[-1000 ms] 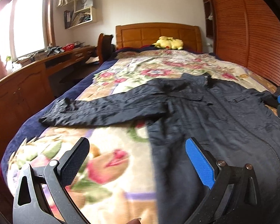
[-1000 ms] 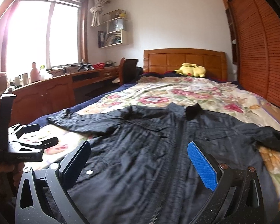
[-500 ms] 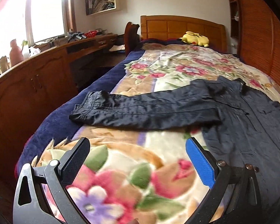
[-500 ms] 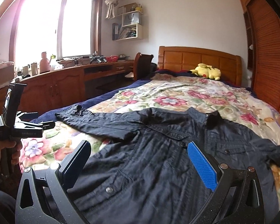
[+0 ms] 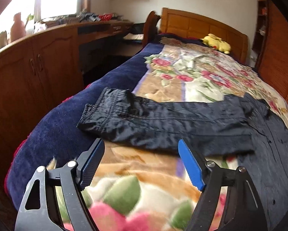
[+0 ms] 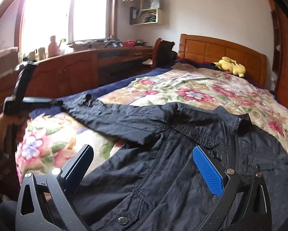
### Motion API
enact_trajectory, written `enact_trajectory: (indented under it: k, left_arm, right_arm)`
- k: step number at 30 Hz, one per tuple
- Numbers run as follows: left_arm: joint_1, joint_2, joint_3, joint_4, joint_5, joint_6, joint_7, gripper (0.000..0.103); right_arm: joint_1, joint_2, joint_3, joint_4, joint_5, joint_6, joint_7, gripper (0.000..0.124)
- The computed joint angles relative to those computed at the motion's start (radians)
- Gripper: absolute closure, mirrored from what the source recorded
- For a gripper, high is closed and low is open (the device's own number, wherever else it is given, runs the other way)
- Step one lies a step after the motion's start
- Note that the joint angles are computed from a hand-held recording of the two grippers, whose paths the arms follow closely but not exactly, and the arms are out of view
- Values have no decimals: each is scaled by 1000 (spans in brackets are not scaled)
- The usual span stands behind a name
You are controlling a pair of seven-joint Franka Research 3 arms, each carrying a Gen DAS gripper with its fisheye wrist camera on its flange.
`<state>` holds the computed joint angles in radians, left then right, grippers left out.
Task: Fold large clothes
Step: 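Reach the left gripper to the jacket's sleeve cuff and close on it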
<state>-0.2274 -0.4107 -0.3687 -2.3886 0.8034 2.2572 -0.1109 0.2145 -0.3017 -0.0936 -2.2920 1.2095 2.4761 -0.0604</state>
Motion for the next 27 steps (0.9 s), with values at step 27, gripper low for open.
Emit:
enact_trajectory:
  k: [27]
  left_arm:
    - [132,70,102,-57,-92,40,29,34]
  right_arm:
    - [-41,87,17,106,-73,-77,106,21]
